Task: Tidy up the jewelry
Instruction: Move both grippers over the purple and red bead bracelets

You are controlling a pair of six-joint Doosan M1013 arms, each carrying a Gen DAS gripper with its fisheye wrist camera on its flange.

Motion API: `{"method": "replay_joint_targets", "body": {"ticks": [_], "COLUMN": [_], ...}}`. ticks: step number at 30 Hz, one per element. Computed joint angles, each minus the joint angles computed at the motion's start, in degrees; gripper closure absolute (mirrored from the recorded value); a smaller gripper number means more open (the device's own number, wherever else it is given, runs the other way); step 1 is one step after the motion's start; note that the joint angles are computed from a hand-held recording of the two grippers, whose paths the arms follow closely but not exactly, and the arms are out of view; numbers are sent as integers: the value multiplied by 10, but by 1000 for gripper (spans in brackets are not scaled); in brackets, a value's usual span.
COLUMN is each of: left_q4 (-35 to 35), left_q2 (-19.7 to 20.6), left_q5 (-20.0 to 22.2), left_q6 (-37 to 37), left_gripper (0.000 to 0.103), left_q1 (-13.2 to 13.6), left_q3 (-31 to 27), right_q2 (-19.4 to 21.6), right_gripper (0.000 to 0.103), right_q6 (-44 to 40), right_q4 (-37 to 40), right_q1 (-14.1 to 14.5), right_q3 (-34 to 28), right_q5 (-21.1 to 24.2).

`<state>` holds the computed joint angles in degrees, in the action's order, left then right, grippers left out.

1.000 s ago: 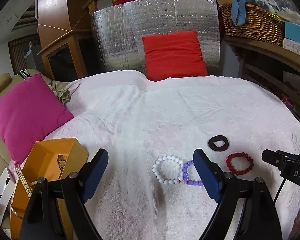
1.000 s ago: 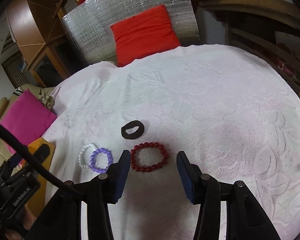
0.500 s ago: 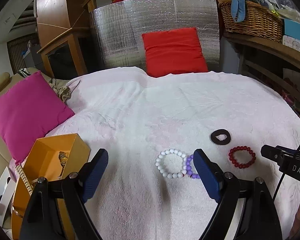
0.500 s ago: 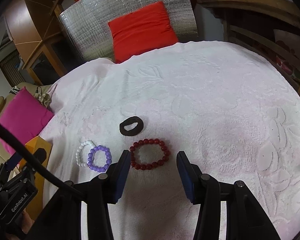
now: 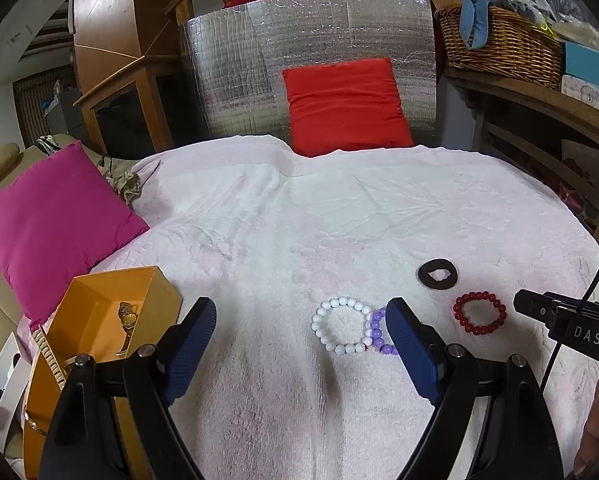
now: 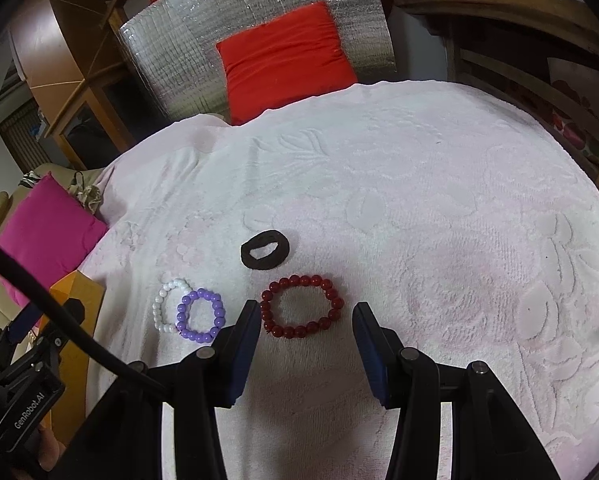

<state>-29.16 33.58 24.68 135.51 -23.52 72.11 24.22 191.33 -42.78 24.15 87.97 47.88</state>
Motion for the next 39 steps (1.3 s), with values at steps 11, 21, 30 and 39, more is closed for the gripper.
{"method": "replay_joint_targets", "body": {"ticks": [11,21,30,39], "left_q4": [-11,6,22,29], "left_q2": [-3,0,2,4], "left_q5": [4,8,10,12], "left_q6": [14,-1,-13,-21], "left_gripper": [16,16,16,16], "left_q1": [2,1,0,0], "left_q3": [3,0,-2,-5], "right_q2": [-3,-7,-8,-8], "right_gripper": [52,52,52,52], "right_q6": [3,11,9,10], "right_q4": [4,13,15,18], "right_q1": [-1,-5,-5,-7], "right_q3": [3,10,12,14], "right_q5": [-12,-20,-19,-12]}}
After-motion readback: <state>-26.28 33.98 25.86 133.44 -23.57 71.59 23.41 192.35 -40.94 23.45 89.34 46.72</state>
